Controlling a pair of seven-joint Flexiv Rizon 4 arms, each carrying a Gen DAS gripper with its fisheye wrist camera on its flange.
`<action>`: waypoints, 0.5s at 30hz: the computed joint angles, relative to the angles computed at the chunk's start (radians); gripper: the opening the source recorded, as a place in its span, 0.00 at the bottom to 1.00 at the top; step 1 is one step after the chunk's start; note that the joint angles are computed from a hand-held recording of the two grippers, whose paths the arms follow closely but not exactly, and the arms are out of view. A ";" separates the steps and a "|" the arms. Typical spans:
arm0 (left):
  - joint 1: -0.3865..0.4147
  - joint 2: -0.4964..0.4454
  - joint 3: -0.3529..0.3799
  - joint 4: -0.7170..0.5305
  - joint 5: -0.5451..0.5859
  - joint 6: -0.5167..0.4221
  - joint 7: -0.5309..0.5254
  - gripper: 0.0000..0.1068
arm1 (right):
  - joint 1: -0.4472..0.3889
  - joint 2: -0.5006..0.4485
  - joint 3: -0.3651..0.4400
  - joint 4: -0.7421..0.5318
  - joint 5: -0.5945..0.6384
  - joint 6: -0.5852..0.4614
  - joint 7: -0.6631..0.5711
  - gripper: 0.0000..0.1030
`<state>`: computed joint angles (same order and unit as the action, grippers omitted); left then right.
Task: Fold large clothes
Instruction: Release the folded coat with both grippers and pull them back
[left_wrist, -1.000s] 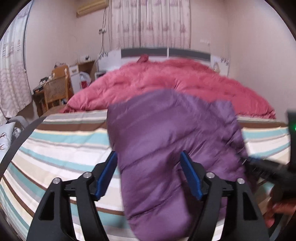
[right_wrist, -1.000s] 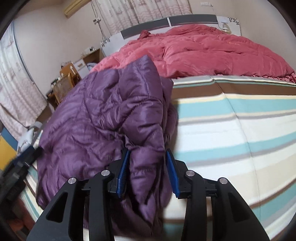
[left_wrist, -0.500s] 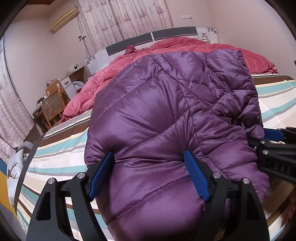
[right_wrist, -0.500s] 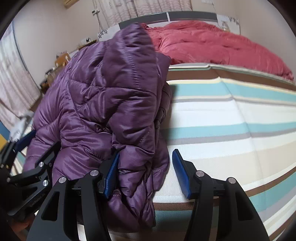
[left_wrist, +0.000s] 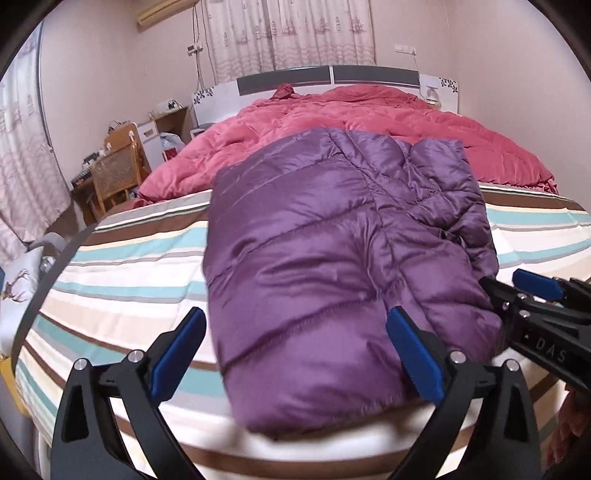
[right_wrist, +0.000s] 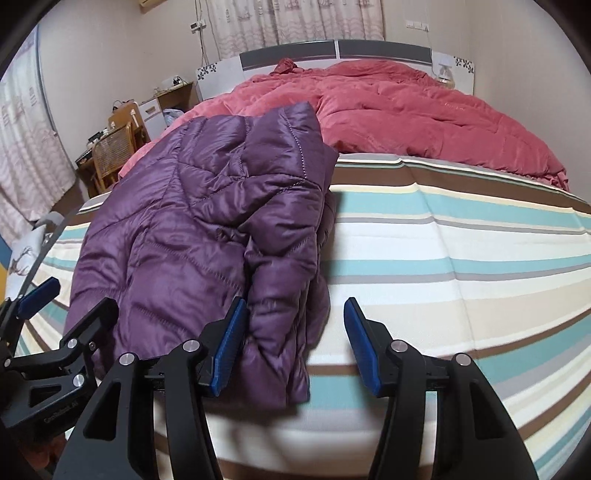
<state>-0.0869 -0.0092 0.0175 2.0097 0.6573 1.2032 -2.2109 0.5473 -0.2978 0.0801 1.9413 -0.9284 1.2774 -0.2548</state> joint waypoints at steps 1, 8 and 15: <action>-0.006 0.014 -0.002 0.001 0.035 -0.016 -0.034 0.95 | 0.004 0.010 -0.002 0.010 -0.012 -0.005 0.008 0.53; -0.003 0.100 -0.049 0.027 0.192 -0.105 -0.198 0.95 | -0.009 0.073 0.001 0.078 -0.179 0.021 0.134 0.53; 0.028 0.181 -0.077 0.107 0.205 -0.095 -0.237 0.95 | -0.041 0.107 0.039 0.109 -0.303 0.024 0.193 0.60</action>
<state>-0.0594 0.1719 -0.0593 2.1164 0.8623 1.1079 -2.4481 0.5061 -0.1905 0.1193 2.0507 -1.2315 1.3015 -0.0614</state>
